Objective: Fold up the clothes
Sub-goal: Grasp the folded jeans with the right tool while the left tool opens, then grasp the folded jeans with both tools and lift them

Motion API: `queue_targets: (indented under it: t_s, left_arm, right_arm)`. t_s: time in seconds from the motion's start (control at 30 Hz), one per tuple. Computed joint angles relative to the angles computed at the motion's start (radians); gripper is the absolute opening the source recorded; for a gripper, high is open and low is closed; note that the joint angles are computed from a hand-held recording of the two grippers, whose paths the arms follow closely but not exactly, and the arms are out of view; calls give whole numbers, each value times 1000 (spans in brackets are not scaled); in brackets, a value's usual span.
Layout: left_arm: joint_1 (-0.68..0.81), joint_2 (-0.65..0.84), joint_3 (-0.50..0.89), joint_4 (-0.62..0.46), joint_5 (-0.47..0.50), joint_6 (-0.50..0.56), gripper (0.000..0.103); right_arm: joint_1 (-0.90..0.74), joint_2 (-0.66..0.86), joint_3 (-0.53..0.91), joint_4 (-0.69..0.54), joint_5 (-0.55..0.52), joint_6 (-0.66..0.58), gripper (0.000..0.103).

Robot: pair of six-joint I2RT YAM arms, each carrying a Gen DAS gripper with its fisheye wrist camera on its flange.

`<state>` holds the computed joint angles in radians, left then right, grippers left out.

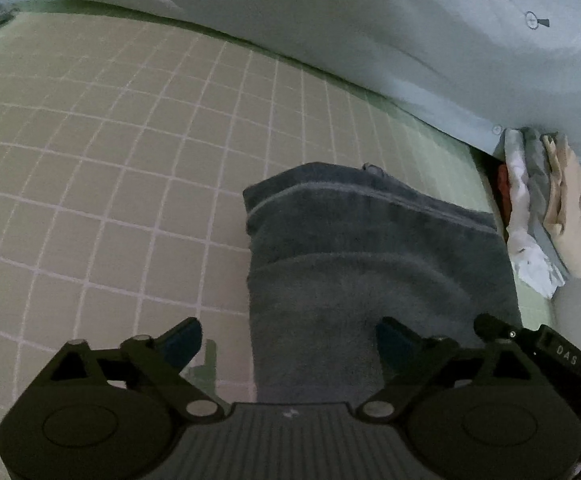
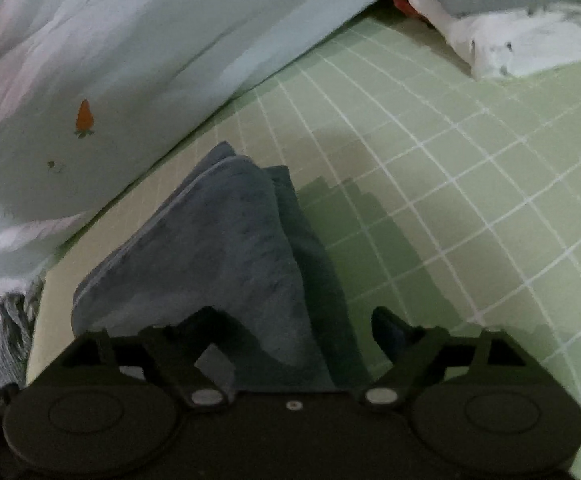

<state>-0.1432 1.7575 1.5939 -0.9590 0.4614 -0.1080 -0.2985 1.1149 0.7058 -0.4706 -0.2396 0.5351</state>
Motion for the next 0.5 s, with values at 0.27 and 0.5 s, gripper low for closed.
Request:
queue_targets:
  t_s: [0.27,0.5]
  left_arm:
    - [23,72,18,19,128,-46,96]
    - [38,70,3,10,222,-43,74]
  right_arm:
    - [-46,116,39,31,-100,19,91]
    - [-21,68,1,67,-136,125,44]
